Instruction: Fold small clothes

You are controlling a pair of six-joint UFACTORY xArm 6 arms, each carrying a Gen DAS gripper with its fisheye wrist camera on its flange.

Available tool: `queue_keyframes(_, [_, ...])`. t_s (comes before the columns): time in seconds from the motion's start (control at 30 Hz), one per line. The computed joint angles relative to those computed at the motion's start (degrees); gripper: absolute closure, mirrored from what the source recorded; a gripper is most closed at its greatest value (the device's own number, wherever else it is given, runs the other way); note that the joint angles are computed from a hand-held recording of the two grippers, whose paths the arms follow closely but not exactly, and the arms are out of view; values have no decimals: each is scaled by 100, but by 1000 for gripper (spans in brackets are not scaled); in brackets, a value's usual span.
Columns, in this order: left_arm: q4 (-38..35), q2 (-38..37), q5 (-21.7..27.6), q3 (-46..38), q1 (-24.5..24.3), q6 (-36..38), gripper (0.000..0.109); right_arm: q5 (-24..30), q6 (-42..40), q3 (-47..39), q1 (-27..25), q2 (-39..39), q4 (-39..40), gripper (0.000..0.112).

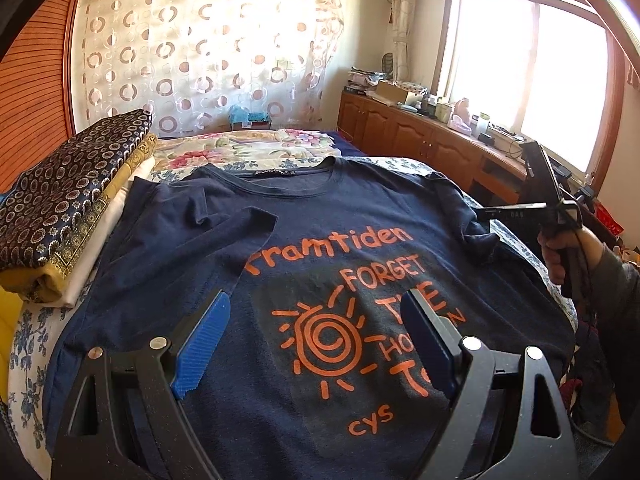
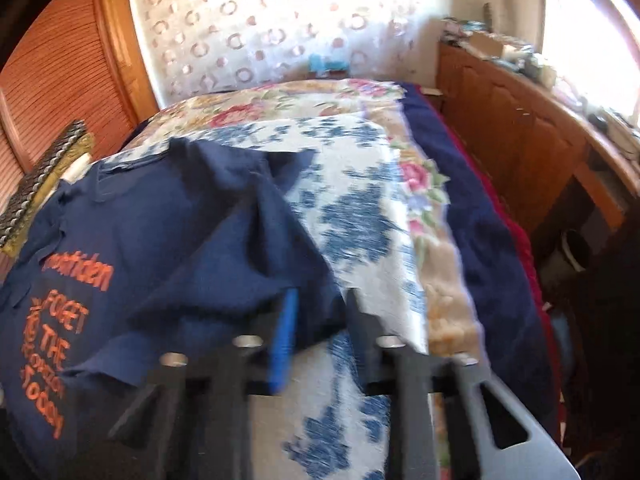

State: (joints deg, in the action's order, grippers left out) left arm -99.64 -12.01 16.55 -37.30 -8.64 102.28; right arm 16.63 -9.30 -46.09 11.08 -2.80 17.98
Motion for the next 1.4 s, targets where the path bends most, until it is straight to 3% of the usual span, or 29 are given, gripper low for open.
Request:
queue_keyframes(0.3, [-6,-19,88,14,128,-55,20,470,-1478,-1345,859,353,1163,108])
queue_keyframes(0.47, [71,-11,84,21,201,-149,20,601,-1484,-2257,1342,926,1137,107])
queue_keyframes(0.5, [67,-20,86,26,219,-141,20,576,-1363,-2369,1383,1030,1001,94])
queue_keyframes(0.53, [64,-29,92,33,239,-133,20,538,-1079,-2426,1418,1086,688,74])
queue_keyframes(0.57, [61,-28,113,32,272,-125,20,481,-950,-2438,1437,1115,562,67])
queue_keyframes(0.67, [51,18,139,1,328,-123,20,264,-1246,-2106,1431,960,948,66])
queue_keyframes(0.77, [57,77,112,-63,367,-112,20,-5,-766,-1706,1303,835,297,64])
queue_keyframes(0.9, [113,202,31,-229,461,-69,20,-41,87,-1404,1115,800,-629,49])
queue_keyframes(1.0, [355,376,12,-409,600,-301,20,-21,624,-1339,1000,932,-1209,49])
queue_keyframes(1.3, [851,829,-203,-936,833,-599,20,180,1301,-1608,945,1334,-1746,46])
queue_keyframes(1.4, [1329,1046,-137,-1203,909,-855,20,177,1469,-1601,961,1308,-1823,44])
